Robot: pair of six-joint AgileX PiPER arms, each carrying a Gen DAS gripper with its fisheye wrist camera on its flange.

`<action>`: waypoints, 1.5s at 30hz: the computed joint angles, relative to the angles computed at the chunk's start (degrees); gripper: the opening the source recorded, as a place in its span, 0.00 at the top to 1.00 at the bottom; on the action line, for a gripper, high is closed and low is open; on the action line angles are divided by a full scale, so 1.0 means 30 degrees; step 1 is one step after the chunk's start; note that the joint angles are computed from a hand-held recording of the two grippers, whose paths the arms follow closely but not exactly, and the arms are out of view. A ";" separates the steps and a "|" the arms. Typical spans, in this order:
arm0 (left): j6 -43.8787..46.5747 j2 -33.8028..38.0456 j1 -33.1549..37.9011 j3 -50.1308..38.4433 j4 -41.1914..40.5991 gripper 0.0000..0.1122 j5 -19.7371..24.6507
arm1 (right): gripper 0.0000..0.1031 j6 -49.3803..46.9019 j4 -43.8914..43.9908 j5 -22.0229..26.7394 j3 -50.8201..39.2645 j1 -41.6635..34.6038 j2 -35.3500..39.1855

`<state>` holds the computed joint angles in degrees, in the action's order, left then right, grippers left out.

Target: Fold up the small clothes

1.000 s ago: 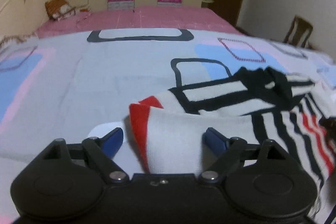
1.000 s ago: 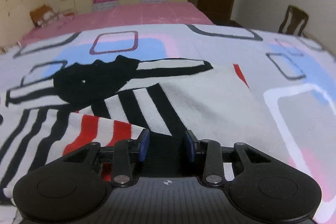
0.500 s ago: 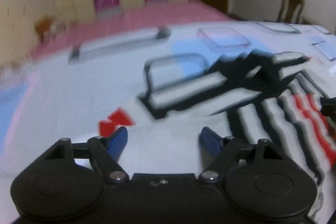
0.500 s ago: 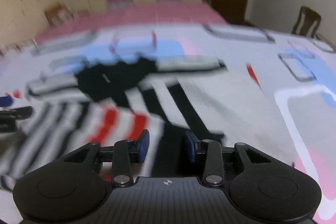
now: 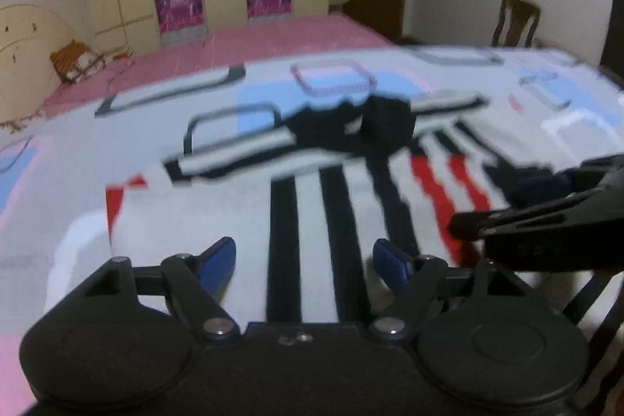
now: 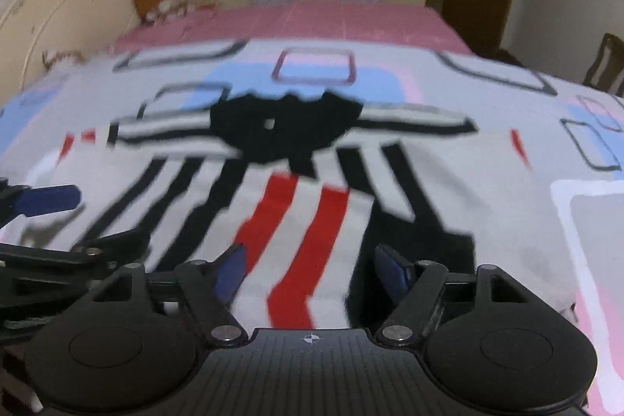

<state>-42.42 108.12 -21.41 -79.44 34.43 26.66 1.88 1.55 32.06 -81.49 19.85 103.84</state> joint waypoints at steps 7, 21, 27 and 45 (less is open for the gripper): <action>-0.0694 -0.1425 0.1343 0.2386 0.0452 0.23 -0.0834 | 0.35 0.2211 -0.1688 -0.0083 0.0952 -0.1993 -0.0479; -0.3618 -0.2965 0.0555 0.3570 0.2821 0.17 0.0073 | 0.46 0.0448 -0.0229 -0.1139 0.2580 -0.2312 -0.2415; -0.6998 -0.4387 -0.1352 0.4760 0.5305 0.16 0.2385 | 0.46 -0.4931 0.5074 -0.0622 0.4309 -0.4418 -0.4311; -1.5630 -0.9365 -1.2056 0.9363 0.4928 0.30 1.1307 | 0.26 -2.1823 1.5211 1.1499 1.0107 -2.0738 -1.0572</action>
<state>-89.30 80.02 -57.58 -51.35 49.21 60.58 -63.59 47.18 66.55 -51.16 -42.36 72.12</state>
